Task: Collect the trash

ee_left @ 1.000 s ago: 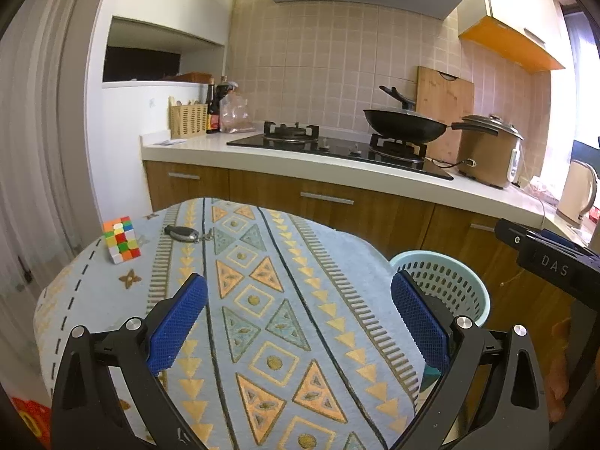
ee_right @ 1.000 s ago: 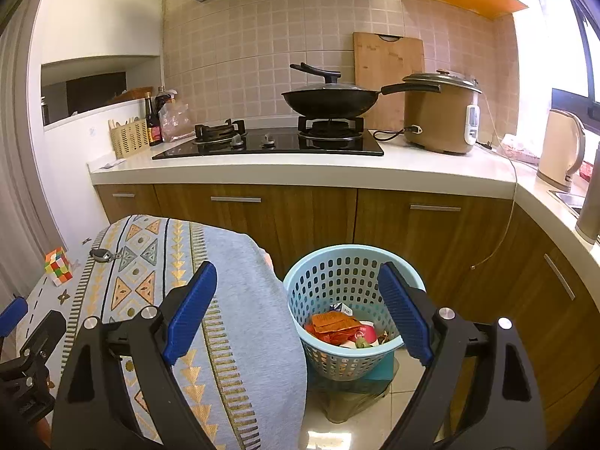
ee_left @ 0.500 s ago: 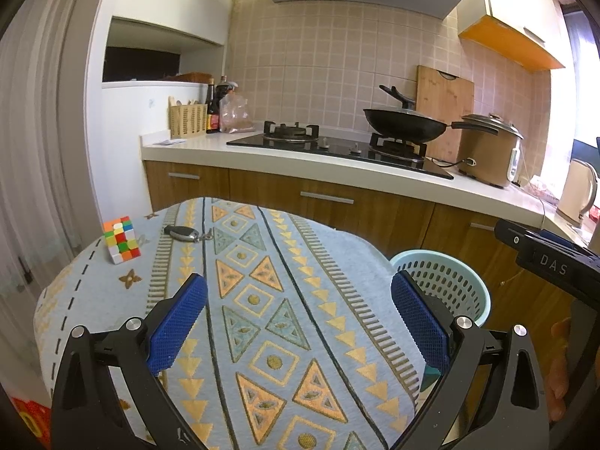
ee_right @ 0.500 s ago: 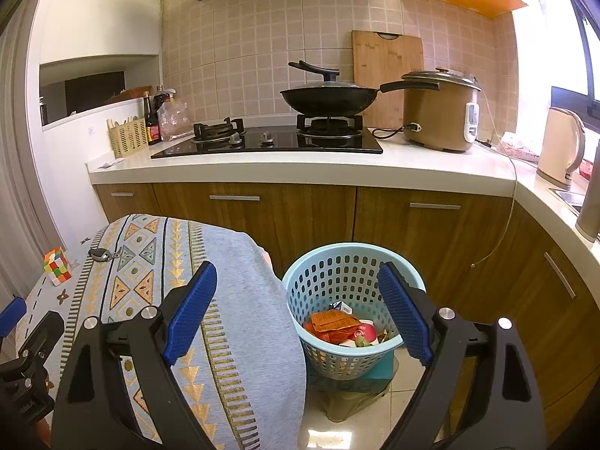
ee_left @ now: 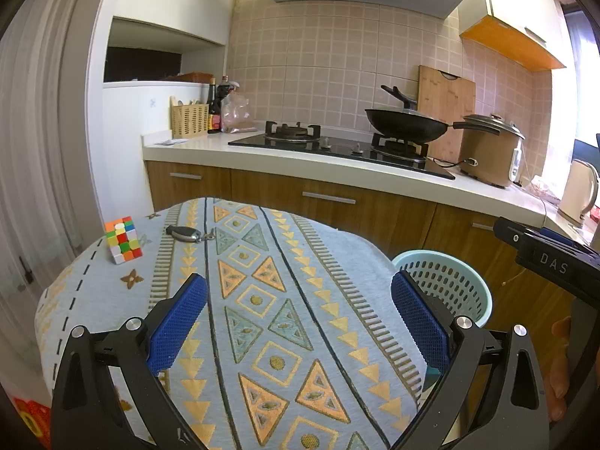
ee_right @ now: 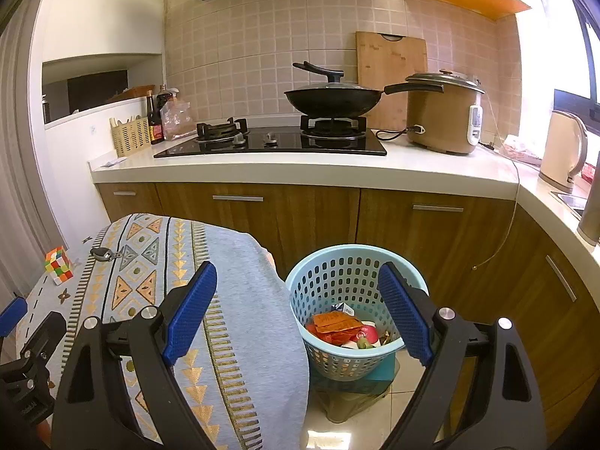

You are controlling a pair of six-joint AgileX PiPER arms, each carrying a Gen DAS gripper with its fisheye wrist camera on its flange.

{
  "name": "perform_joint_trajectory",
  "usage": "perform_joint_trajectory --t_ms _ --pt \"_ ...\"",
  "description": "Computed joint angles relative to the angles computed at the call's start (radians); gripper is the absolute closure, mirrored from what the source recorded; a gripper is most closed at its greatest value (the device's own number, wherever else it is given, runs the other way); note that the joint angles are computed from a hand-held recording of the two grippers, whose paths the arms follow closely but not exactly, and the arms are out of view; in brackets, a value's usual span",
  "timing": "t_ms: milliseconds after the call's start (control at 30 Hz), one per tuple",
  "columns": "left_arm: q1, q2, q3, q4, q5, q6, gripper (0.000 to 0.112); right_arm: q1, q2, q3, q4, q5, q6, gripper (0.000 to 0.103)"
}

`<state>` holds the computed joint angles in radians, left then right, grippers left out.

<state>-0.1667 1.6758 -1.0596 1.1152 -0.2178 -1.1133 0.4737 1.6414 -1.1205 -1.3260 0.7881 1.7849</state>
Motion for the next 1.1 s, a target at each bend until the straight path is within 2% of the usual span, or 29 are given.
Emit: perform_joint_trajectory --t_ms 500,667,767,1100 --pt "-0.006 -0.002 -0.001 0.005 0.009 -0.009 0.017 -0.013 0.007 -0.017 0.017 -0.021 -0.027 0.020" --pt "0.013 0.005 0.004 0.019 -0.012 -0.015 0.017 -0.022 0.009 -0.015 0.019 -0.029 -0.030 0.020" --pt "0.028 0.009 0.001 0.096 -0.040 -0.091 0.017 -0.025 0.010 -0.012 0.020 -0.034 -0.028 0.020" --pt "0.034 0.017 0.003 0.085 -0.042 -0.074 0.017 -0.018 0.021 -0.012 0.015 -0.029 -0.027 0.020"
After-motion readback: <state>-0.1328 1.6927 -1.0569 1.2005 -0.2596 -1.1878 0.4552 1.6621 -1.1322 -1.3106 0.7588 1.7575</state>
